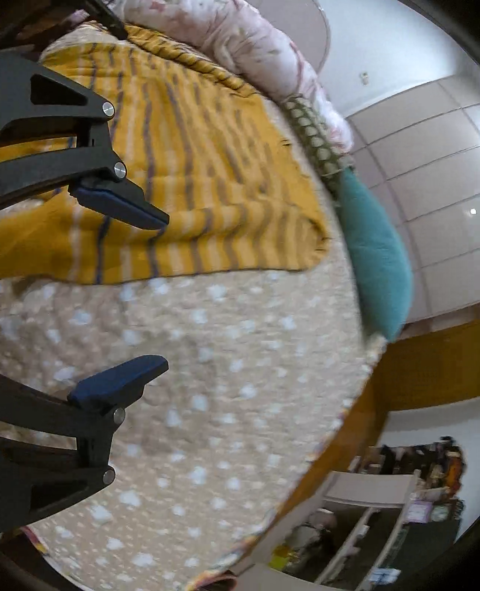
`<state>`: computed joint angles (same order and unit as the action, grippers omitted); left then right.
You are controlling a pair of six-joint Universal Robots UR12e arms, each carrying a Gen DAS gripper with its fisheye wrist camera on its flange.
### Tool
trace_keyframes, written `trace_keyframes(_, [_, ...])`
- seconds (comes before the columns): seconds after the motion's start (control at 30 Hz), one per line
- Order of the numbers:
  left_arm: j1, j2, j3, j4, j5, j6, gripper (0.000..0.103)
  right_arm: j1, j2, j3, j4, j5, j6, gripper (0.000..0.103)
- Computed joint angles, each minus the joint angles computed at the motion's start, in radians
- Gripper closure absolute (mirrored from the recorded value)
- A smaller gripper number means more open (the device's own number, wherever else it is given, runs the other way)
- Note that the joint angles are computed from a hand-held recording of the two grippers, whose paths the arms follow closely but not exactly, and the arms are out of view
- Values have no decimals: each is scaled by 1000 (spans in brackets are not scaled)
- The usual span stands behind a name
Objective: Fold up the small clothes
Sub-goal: 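Grasp the other sleeve with the right tool and pull it outward flat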
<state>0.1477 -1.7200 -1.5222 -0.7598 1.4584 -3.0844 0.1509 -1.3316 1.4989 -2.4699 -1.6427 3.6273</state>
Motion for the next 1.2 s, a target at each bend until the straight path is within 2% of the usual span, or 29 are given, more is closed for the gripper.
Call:
trace_keyframes(0.07, [-3, -1, 1, -1, 3, 7, 33, -5, 6, 1, 24, 68, -11, 38])
trace_keyframes(0.1, [-2, 1, -1, -3, 0, 11, 33, -2, 12, -6, 45, 77, -19, 48])
trace_keyframes(0.13, [-3, 1, -1, -2, -1, 12, 33, 8, 19, -12, 68, 67, -30, 65])
trace_keyframes(0.17, [-4, 1, 0, -1, 0, 11, 33, 12, 27, -18, 77, 60, -44, 72])
trace_keyframes(0.23, [-2, 3, -3, 2, 0, 12, 33, 19, 34, -23, 68, 64, -47, 94])
trace_keyframes(0.3, [1, 5, -4, 7, 3, 5, 33, 10, 31, -14, 35, 112, -43, 95])
trace_keyframes(0.37, [7, 6, -5, 11, 8, -5, 33, 6, 23, -9, 12, 104, -50, 95])
trace_keyframes(0.43, [13, 8, -7, 18, 12, -14, 33, 6, 15, -18, 16, 42, -47, 96])
trace_keyframes(0.53, [19, 6, -6, 21, 24, -23, 33, 5, 2, -38, 64, -146, -36, 96])
trace_keyframes(0.57, [21, 5, -5, 19, 28, -28, 33, 6, 7, -56, 102, -249, -30, 96])
trace_keyframes(0.63, [27, 3, -5, 15, 33, -41, 33, 9, 25, -88, 164, -395, -33, 95])
trace_keyframes(0.7, [34, 2, -4, 8, 32, -51, 33, 9, 57, -132, 273, -540, -12, 94])
trace_keyframes(0.77, [36, 1, -4, 6, 39, -50, 33, 3, 64, -150, 335, -551, 40, 94])
trace_keyframes(0.8, [39, 0, -5, 2, 45, -46, 33, 6, 59, -143, 316, -540, 49, 93])
trace_keyframes(0.83, [40, -1, -5, -5, 45, -44, 32, 10, 53, -135, 287, -519, 50, 86])
trace_keyframes(0.87, [42, -1, -5, -14, 42, -43, 32, 15, 40, -113, 227, -467, 46, 78])
trace_keyframes(0.9, [45, 0, -7, -24, 35, -42, 32, 15, 28, -92, 181, -415, 40, 59])
trace_keyframes(0.93, [50, 2, -9, -39, 21, -41, 32, 14, 7, -54, 99, -321, 34, 44])
trace_keyframes(1.0, [57, 4, -13, -66, -12, -31, 32, 9, -16, -5, 1, -143, 37, 42])
trace_keyframes(1.07, [63, 7, -17, -94, -49, -18, 32, 3, -21, 21, -32, 66, 47, 42])
trace_keyframes(1.13, [67, 9, -22, -123, -92, -2, 32, 6, -14, 35, -47, 200, 62, 42])
trace_keyframes(1.2, [63, 12, -31, -130, -109, 12, 32, 18, -8, 44, -52, 262, 56, 42])
